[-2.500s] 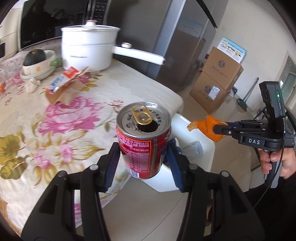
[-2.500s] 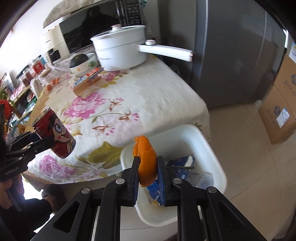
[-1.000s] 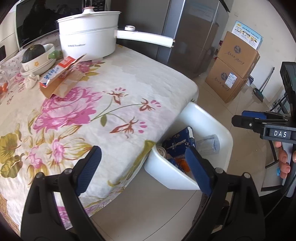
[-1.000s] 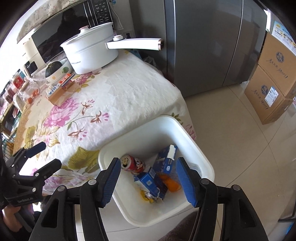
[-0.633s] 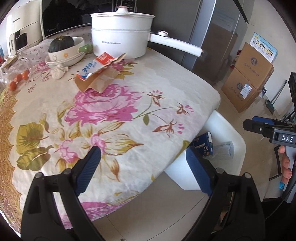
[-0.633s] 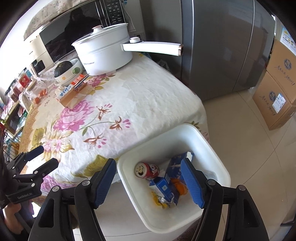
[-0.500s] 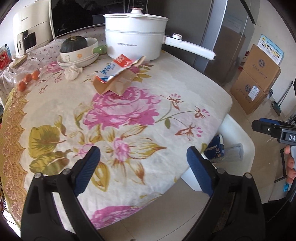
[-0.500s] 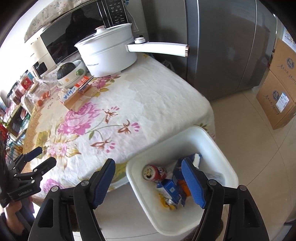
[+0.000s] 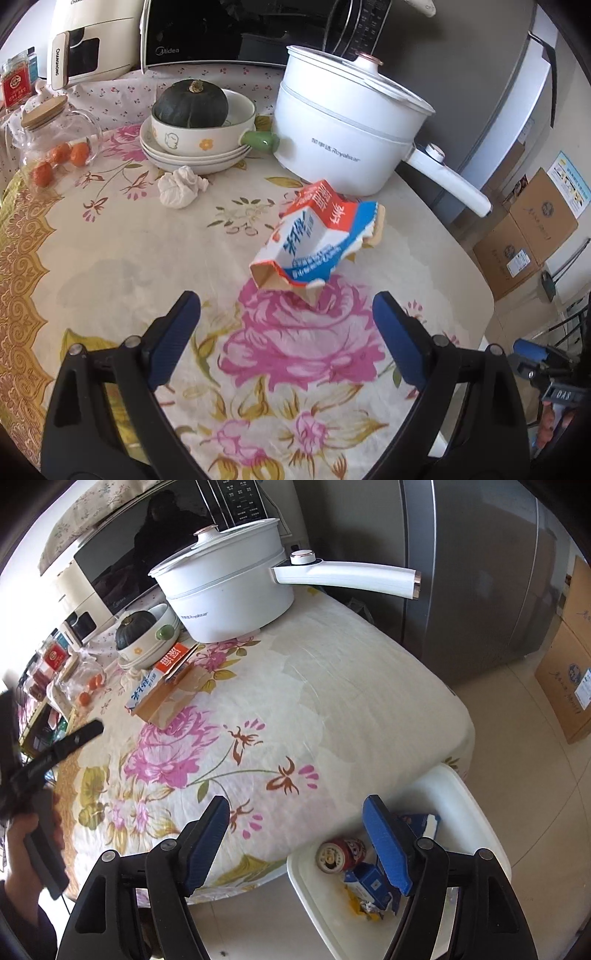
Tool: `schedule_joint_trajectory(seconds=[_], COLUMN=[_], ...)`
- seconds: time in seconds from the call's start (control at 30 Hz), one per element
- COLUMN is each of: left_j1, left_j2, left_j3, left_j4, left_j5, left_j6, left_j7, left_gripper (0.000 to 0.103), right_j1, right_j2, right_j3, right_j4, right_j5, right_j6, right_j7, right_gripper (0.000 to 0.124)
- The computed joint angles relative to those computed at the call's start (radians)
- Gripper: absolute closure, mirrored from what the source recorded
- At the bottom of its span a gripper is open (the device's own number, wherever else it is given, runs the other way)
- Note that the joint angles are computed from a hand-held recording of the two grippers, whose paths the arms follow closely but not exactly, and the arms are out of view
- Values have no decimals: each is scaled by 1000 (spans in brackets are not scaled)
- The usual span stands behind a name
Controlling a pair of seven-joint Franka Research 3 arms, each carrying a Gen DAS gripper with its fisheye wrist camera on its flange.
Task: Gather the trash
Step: 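Reach the left tool to the orange-and-white carton and grasp it, then grasp the crumpled white tissue with the right tool while left holds the carton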
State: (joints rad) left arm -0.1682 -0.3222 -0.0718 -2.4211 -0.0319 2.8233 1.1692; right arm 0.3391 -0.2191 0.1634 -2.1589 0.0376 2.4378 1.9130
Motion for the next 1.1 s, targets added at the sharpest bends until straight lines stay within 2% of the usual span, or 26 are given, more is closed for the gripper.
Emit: schedule_joint_trajectory(seconds=[0.1,0.23,0.33,0.43,0.5,0.53,0.6,0.67,0.77,0.83,0.97,1.1], left_j1=[7,35,39,30,9,27,17,12,3,-15,6,73], left_j2=[85,182,229,256,268,263,248,224,157,88,-89,-289], left_j3=[7,-14,-19,-21,-13,-37,-42,-47,-41,-15,16,17], left_j4=[67,143,165,165,163,149,128,97,37,-18,-129,-246], left_j5=[-11,1,-58,-202,-328,-313,-370,-375,-351,-350,-254,-130], left_j6=[0,-27,-26,-5,-3,26,48,81,111,118,47,-20], left_j7=[13,24,67,177,277,270,325,326,302,291,205,116], left_gripper=[9,10,14,32,50,51,63,67,68,68,68,68], right_j1=[-1,-7,-9,-10,-9,-9,-8,-8,-7,-7,10,53], right_j2=[17,34,41,46,45,45,43,42,45,52,87,177], right_j3=[-2,-10,-16,-19,-20,-19,-17,-16,-13,-4,16,31], right_j4=[8,14,13,14,14,13,12,11,12,20,53,140], right_j5=[-6,-12,-5,1,3,1,-2,-7,-13,-43,-100,-149], right_j6=[-3,-14,-21,-31,-35,-36,-35,-33,-29,-22,17,71], right_j7=[-8,-4,-2,2,-1,-1,0,6,16,37,66,106], right_gripper=[48,48,48,48,48,48,48,48,48,48,48,48])
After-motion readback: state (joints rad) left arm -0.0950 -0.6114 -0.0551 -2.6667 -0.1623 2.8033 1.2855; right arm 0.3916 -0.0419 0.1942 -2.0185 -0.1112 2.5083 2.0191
